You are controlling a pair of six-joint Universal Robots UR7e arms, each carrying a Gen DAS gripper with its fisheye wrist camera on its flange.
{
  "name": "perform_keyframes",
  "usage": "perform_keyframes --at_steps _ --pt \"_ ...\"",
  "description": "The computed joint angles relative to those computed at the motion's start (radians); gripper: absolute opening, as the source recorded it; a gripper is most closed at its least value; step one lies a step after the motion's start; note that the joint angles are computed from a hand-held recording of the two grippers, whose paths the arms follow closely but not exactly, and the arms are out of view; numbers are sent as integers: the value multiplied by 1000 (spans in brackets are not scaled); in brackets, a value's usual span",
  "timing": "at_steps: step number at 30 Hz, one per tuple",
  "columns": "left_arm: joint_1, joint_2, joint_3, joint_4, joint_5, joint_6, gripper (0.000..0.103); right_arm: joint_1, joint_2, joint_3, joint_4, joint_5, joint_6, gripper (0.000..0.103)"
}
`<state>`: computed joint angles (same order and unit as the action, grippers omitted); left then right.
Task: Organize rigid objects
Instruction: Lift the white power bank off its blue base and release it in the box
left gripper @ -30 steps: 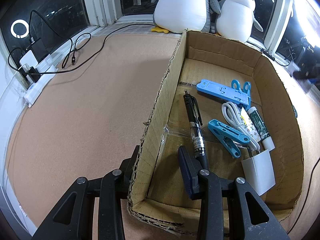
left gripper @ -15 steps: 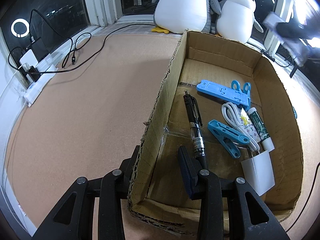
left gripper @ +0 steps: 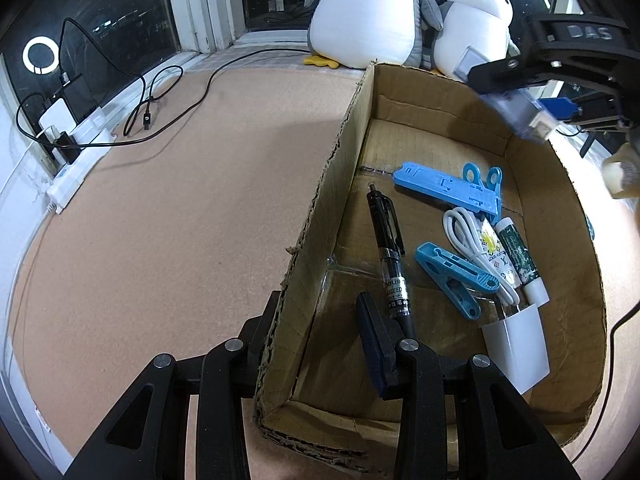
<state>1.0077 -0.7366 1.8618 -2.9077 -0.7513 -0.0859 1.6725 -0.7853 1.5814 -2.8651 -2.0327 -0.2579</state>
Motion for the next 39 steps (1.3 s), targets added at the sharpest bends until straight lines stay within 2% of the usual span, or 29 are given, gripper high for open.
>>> perform_keyframes --at_steps 7,14,30,39 --pt "0 1 -1 0 1 0 39 -5 50 -54 32 -53 10 67" --pt "0 0 0 -1 0 1 39 -2 70 -80 59 -68 5 67" --pt "1 4 -2 -5 0 4 39 -4 64 -83 87 -39 2 71" --pt "2 4 -3 -6 0 5 39 1 20 -36 70 -29 8 71"
